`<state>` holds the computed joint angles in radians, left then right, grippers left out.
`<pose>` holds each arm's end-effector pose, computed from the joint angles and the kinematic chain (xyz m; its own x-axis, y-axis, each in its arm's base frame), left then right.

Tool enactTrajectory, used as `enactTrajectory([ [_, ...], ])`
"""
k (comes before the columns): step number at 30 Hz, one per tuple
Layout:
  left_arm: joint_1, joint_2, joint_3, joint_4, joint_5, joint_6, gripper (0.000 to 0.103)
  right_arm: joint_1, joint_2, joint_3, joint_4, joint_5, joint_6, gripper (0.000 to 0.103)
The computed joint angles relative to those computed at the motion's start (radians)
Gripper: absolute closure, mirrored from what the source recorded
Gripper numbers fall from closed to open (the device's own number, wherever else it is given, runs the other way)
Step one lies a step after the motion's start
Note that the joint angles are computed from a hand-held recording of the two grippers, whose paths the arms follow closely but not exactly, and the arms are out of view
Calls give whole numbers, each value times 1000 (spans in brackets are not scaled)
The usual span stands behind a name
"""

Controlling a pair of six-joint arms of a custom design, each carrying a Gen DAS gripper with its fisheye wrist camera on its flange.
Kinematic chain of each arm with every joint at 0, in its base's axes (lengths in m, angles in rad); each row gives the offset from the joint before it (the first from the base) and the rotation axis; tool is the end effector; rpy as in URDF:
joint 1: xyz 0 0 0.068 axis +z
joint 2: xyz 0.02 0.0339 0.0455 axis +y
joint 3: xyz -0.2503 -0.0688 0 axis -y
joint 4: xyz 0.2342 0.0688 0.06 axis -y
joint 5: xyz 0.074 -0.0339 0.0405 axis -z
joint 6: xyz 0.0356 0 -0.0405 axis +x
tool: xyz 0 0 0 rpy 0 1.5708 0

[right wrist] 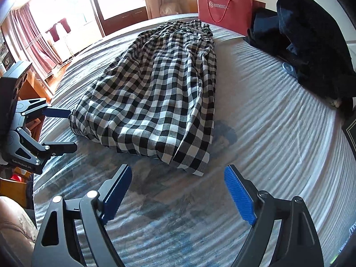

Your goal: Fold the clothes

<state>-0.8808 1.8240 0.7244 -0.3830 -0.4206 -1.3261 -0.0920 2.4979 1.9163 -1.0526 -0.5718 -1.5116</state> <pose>0.1715 -0.1850 0.0683 -0.8145 -0.4045 -0.4159 -0.4502 0.8929 0.0131 0.4422 -0.0214 0.0815 -0.1700 -0.8273 -0.5354 -0.9854 0.1409 0.0952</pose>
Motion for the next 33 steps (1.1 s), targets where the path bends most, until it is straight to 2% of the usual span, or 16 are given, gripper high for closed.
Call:
enactTrajectory([
  [9, 79, 43, -21, 78, 0, 47, 19, 36, -6, -99, 118, -15, -9, 20],
  [10, 84, 20, -42, 95, 4, 55, 26, 37, -20, -128, 147, -18, -3, 36],
  [11, 90, -4, -64, 112, 7, 63, 43, 39, -24, -134, 153, -21, 4, 42],
  [12, 97, -31, -88, 130, 13, 77, 66, 40, -7, -91, 102, -22, 17, 61],
  [13, 110, -68, -116, 146, 20, 105, 72, 40, 10, -44, 47, -29, 27, 84],
  [15, 103, -135, -124, 102, -7, 128, 82, 27, 40, 52, -70, -65, 28, 83],
  [19, 30, -265, -110, -39, -71, 88, 86, 1, 54, 166, -261, -111, -37, 86],
  [22, -72, -349, -110, -146, -109, 8, 86, -25, 61, 231, -400, -111, -114, 95],
  [24, -84, -364, -99, -171, -117, 0, 86, -49, 46, 212, -421, -103, -145, 95],
  [26, -69, -321, -86, -183, -107, -12, 86, -56, -3, 116, -319, -83, -132, 95],
  [27, -56, -300, -88, -175, -98, -16, 79, -59, -26, 71, -271, -73, -126, 94],
  [28, -53, -291, -103, -151, -94, -27, 68, -62, -46, 33, -229, -68, -122, 86],
  [29, -61, -293, -119, -129, -100, -37, 38, -64, -58, 11, -202, -76, -121, 61],
  [30, -70, -296, -135, -107, -106, -48, 17, -66, -71, -11, -176, -83, -120, 45],
  [31, -72, -293, -148, -83, -111, -53, 17, -67, -83, -33, -150, -91, -118, 24],
  [33, -44, -261, -156, -27, -117, -37, 17, -60, -80, -38, -123, -101, -101, 25],
])
